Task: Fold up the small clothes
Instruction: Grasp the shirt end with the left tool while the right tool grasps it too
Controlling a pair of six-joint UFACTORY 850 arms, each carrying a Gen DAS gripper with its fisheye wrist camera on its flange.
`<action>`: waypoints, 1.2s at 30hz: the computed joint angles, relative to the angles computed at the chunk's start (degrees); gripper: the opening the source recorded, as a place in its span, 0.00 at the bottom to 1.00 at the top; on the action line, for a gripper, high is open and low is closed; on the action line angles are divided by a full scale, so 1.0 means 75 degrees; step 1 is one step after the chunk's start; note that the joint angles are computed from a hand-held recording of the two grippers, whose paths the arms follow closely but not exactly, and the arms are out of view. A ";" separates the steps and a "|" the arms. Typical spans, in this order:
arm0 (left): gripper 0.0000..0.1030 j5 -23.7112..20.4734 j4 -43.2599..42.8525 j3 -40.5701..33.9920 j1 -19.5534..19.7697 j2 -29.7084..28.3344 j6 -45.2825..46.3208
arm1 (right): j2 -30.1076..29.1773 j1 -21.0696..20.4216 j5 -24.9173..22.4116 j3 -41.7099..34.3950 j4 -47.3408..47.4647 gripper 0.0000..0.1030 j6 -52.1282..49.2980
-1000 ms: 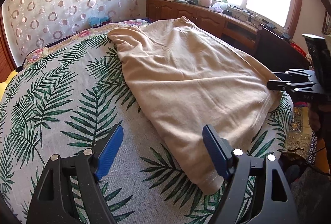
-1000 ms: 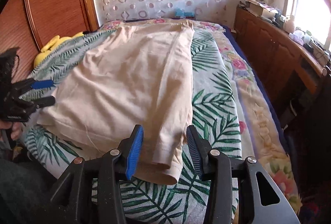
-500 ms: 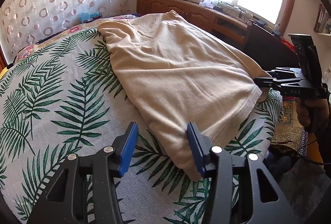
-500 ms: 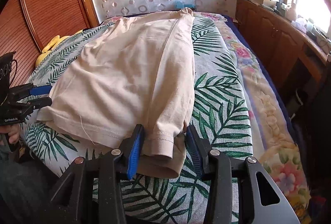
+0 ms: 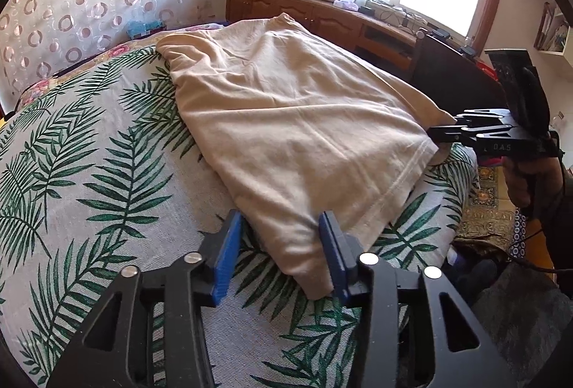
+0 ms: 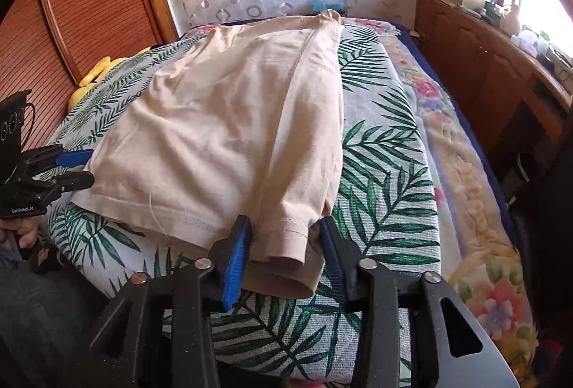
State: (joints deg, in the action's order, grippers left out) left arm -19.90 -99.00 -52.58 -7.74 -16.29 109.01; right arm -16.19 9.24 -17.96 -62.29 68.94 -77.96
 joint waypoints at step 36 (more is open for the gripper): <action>0.09 -0.0083 0.0795 -0.4151 0.0549 -0.2027 -0.1851 | -0.1925 0.0133 -0.0403 -0.3365 0.3874 0.06 -0.4065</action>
State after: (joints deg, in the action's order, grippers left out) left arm -20.53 -93.03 -83.72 -3.63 -31.49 95.13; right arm -30.63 10.24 -20.99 -87.53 97.99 -108.45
